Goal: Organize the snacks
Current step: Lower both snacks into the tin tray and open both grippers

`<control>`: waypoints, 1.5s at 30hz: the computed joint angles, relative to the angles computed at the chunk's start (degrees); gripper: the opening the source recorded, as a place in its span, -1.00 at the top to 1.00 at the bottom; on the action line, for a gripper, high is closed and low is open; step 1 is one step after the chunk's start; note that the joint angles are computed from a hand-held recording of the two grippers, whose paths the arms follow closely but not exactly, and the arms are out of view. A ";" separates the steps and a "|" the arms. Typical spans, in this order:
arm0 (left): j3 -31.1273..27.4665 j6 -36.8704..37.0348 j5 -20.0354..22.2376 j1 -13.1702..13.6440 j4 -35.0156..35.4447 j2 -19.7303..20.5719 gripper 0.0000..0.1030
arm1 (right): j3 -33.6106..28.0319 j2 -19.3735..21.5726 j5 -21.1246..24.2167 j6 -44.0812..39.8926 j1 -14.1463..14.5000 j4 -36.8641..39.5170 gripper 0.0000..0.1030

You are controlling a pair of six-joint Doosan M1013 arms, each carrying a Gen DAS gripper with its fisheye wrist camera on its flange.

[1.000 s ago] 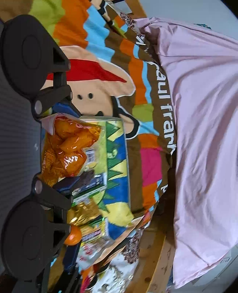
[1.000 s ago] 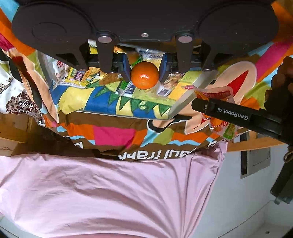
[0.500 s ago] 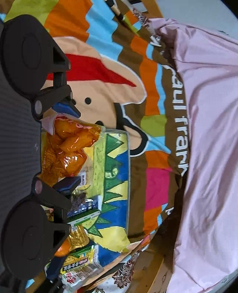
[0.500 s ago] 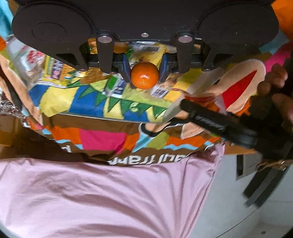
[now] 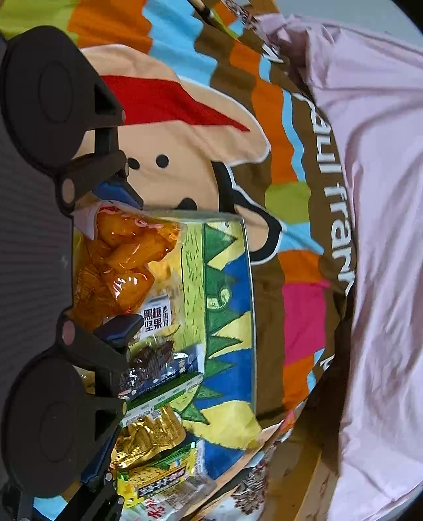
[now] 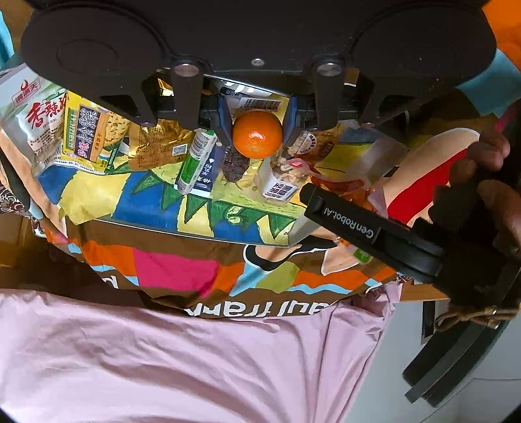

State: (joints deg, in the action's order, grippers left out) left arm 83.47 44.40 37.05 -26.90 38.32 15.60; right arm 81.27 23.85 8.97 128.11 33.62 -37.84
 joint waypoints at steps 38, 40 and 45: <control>-7.17 51.61 8.50 4.70 -30.44 2.31 -0.69 | -1.22 0.77 2.35 -6.78 -0.02 7.18 0.25; -6.91 51.92 8.09 4.67 -30.75 2.17 -0.69 | -1.22 0.77 2.35 -6.78 -0.02 7.18 0.22; -5.64 51.05 6.02 4.80 -31.48 1.34 -0.76 | -0.94 0.56 1.84 -3.34 0.01 3.92 0.06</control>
State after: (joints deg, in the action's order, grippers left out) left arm 77.84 95.44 43.07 -22.10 6.84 16.94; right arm 80.33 24.41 10.82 124.77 33.63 -33.92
